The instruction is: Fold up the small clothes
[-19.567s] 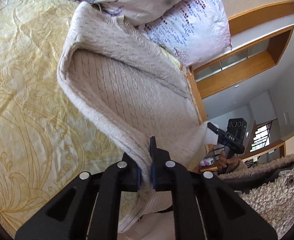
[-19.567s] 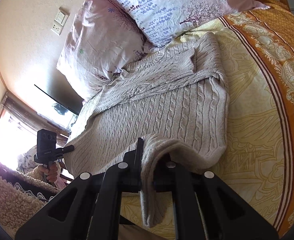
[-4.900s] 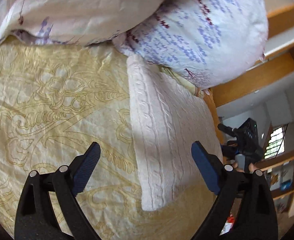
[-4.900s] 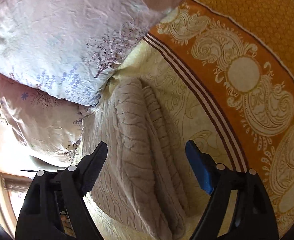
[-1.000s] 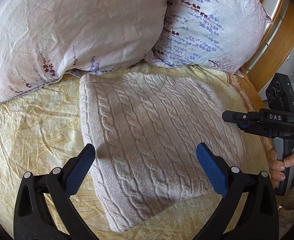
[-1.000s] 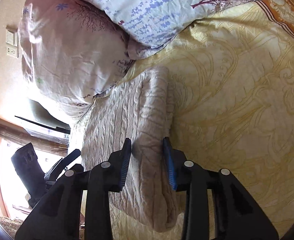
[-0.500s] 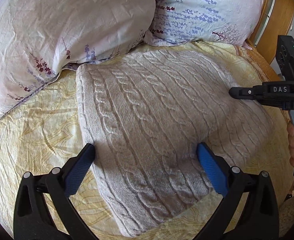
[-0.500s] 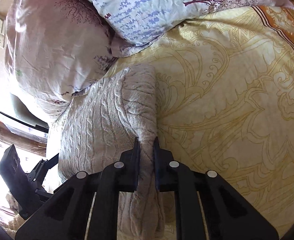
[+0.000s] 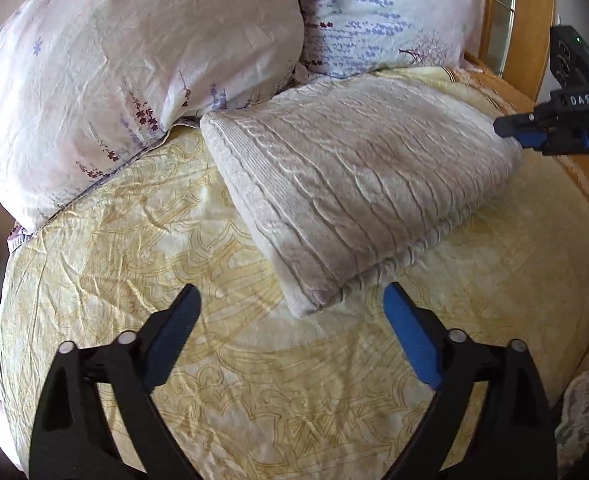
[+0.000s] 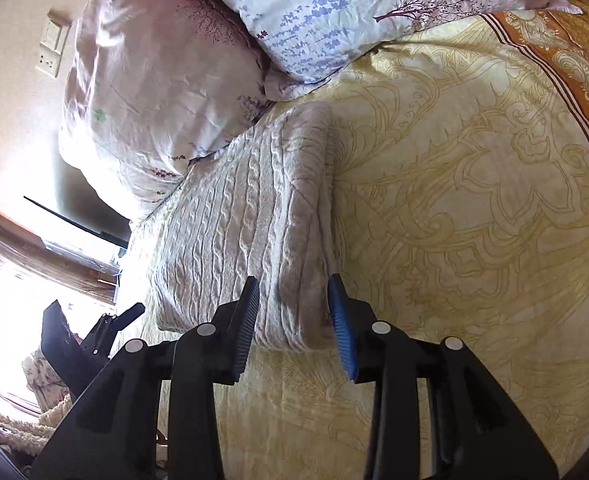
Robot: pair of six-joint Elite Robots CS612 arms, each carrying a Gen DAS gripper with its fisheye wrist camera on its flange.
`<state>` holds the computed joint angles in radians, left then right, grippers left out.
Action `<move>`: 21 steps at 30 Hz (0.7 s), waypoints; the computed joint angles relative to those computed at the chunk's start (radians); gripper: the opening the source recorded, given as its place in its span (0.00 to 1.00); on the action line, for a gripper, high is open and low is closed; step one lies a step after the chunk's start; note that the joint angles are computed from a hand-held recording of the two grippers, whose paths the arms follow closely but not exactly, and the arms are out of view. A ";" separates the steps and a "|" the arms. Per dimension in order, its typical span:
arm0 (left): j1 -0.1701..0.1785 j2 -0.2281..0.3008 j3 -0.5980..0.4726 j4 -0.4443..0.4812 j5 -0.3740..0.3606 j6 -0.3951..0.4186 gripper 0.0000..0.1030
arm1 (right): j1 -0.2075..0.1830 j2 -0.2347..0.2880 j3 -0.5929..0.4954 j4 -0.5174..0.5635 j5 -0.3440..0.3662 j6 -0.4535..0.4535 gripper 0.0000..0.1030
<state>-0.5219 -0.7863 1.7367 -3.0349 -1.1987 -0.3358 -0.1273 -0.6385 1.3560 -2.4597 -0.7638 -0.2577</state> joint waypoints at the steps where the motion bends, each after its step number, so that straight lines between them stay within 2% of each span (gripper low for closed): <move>1: -0.003 0.004 -0.003 0.015 0.010 0.000 0.72 | 0.002 -0.004 0.004 -0.004 -0.007 -0.005 0.36; 2: -0.004 0.008 -0.007 0.026 0.018 -0.007 0.64 | 0.004 -0.007 0.008 -0.010 -0.014 -0.007 0.36; 4: -0.004 0.014 -0.005 0.019 0.028 -0.030 0.58 | 0.007 -0.009 0.009 -0.021 -0.022 -0.003 0.36; 6: -0.002 0.020 0.005 -0.038 0.029 -0.028 0.54 | 0.010 -0.010 0.009 -0.032 -0.032 0.007 0.36; 9: -0.018 0.025 0.013 -0.079 0.083 0.001 0.45 | 0.016 -0.011 0.010 -0.037 -0.055 0.013 0.36; 11: -0.023 0.026 0.015 -0.099 0.083 0.012 0.30 | 0.025 -0.015 0.011 -0.039 -0.097 0.011 0.36; 14: -0.026 0.024 0.019 -0.127 0.088 -0.018 0.25 | 0.029 -0.021 0.018 -0.054 -0.116 0.023 0.34; 15: -0.026 0.025 0.020 -0.138 0.087 -0.021 0.23 | 0.031 -0.023 0.019 -0.058 -0.123 0.021 0.23; 16: -0.022 0.025 0.019 -0.137 0.076 -0.029 0.16 | 0.035 -0.026 0.022 -0.073 -0.150 0.019 0.14; 21: 0.003 0.010 0.037 -0.165 -0.005 -0.114 0.10 | 0.041 -0.045 0.047 -0.151 -0.225 0.037 0.12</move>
<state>-0.5191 -0.7766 1.7740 -3.1998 -1.2036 -0.4499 -0.0862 -0.6833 1.4025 -2.6109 -0.9888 -0.2203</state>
